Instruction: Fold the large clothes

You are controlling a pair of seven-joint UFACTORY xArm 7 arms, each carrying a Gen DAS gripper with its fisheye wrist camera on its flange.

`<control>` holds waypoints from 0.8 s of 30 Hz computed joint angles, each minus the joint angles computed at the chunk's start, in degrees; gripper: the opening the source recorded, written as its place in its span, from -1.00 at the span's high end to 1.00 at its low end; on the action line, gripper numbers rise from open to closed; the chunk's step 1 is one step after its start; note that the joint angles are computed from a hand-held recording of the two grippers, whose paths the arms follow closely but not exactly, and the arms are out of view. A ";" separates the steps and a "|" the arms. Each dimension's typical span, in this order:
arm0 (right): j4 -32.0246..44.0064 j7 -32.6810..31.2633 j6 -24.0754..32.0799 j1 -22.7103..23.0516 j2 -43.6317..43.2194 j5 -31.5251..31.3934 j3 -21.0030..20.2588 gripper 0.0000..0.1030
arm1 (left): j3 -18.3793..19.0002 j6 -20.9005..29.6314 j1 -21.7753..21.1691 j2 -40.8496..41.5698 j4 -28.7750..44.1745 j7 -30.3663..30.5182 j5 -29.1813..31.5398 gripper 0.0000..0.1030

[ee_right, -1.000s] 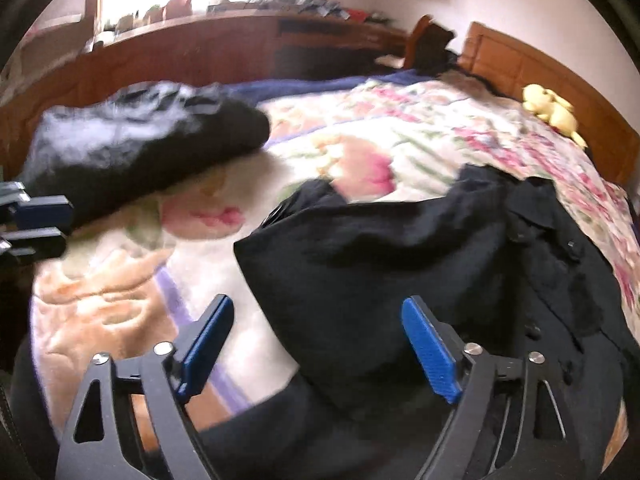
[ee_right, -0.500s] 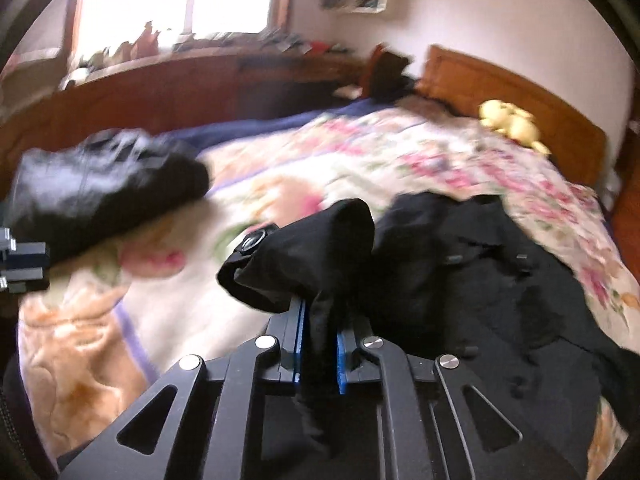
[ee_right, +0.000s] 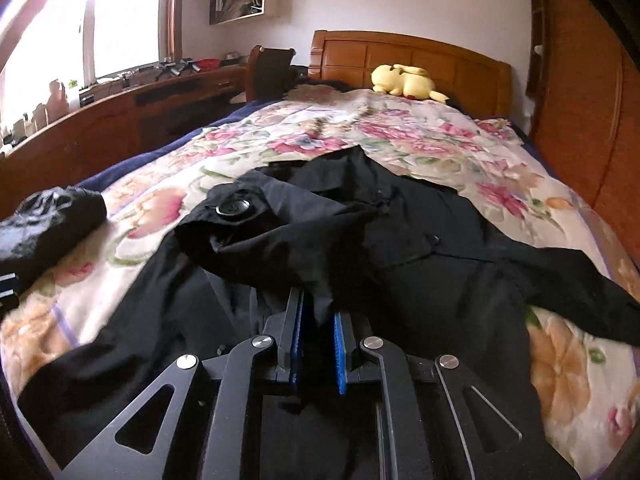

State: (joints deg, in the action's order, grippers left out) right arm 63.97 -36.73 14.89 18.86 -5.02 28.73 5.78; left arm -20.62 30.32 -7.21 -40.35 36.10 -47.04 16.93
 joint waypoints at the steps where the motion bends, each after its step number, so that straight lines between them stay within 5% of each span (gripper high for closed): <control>1: -0.40 3.43 -1.70 -0.64 0.06 -4.03 0.96 0.43 | -0.21 -0.10 -0.03 0.38 0.23 -0.07 0.02 0.35; 4: -3.75 7.64 -3.89 0.46 -2.99 -7.65 1.60 -0.18 | -0.88 -0.13 -0.04 1.62 1.09 -0.51 0.30 0.35; 5: -2.29 7.42 -3.01 1.23 -2.33 -7.27 1.11 -0.21 | -0.89 -0.13 -0.17 1.84 1.19 -0.61 0.32 0.35; 11: -1.75 -2.85 -1.42 5.35 -1.20 0.62 -0.68 -0.22 | -1.10 -0.07 -0.54 3.17 2.10 -1.27 0.92 0.35; 15: 3.01 0.27 0.84 2.95 2.97 -4.29 1.06 -0.22 | -1.30 -0.02 -0.73 4.17 2.76 -1.62 1.44 0.35; 18: 8.32 8.41 2.27 0.95 7.65 -14.02 1.83 -0.22 | -1.23 -0.12 -1.08 4.71 3.00 -1.76 1.68 0.35; 24: 20.84 15.04 14.48 -1.32 17.84 -24.04 1.78 -0.22 | -1.15 -0.65 -1.72 6.27 3.84 -1.67 2.12 0.35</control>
State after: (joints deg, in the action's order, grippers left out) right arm 84.82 -21.68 29.37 17.54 12.82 4.69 7.56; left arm -21.77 29.67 -8.93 -34.07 39.94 -48.71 19.05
